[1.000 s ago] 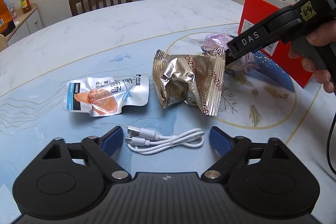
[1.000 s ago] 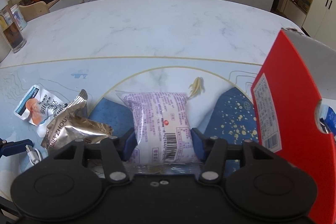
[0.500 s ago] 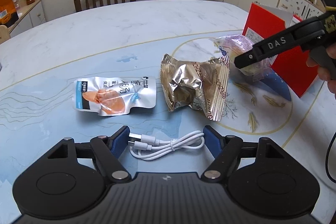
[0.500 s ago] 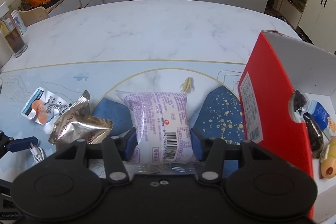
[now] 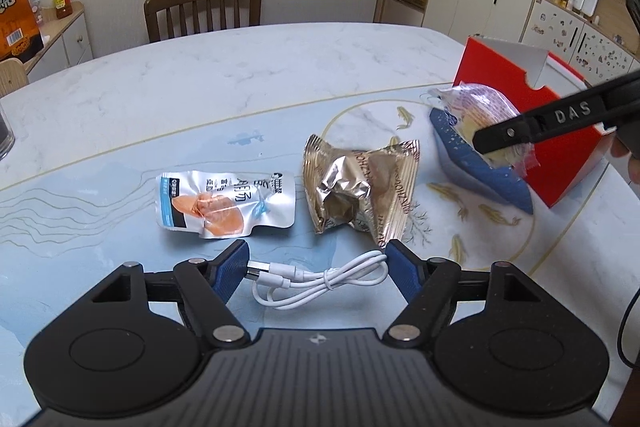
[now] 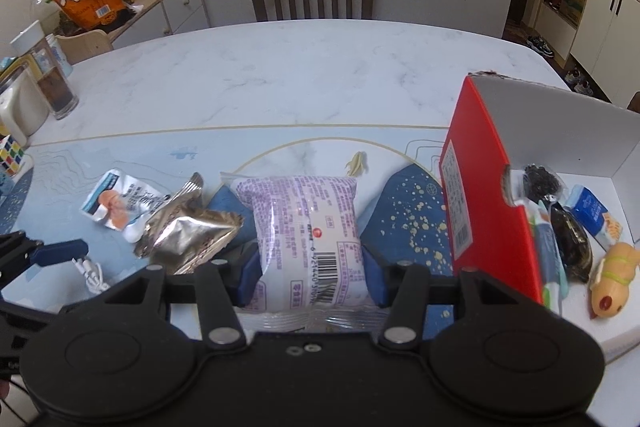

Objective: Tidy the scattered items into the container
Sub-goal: 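Lift the bread bag with the right gripper while the left grasps the white USB cable, then carry the bread bag and white cable over the red shoebox with both grippers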

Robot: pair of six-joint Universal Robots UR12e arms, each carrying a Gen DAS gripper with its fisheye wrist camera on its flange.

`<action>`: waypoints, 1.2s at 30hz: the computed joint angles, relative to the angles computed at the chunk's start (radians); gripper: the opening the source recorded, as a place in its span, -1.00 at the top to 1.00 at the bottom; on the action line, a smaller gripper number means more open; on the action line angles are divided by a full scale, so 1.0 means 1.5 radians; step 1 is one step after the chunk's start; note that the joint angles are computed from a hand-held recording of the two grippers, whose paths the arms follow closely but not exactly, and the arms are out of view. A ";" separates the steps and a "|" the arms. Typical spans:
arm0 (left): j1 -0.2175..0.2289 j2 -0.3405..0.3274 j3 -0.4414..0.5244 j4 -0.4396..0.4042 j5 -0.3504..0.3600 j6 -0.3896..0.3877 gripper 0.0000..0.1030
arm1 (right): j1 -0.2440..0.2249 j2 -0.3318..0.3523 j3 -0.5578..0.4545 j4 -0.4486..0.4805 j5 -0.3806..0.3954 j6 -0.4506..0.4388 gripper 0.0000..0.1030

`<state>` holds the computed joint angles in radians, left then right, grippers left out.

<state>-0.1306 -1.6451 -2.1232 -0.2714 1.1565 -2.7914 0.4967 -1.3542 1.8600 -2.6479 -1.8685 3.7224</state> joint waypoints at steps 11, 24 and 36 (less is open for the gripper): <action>-0.001 0.022 -0.007 0.003 -0.005 0.000 -0.45 | 0.013 -0.035 0.025 -0.001 0.004 0.008 0.01; -0.014 0.048 0.006 0.011 -0.012 0.002 -0.45 | 0.016 -0.084 0.055 -0.028 -0.019 -0.001 0.01; -0.053 0.044 0.034 0.054 -0.003 -0.011 -0.45 | -0.009 -0.137 0.091 -0.046 -0.037 -0.028 0.01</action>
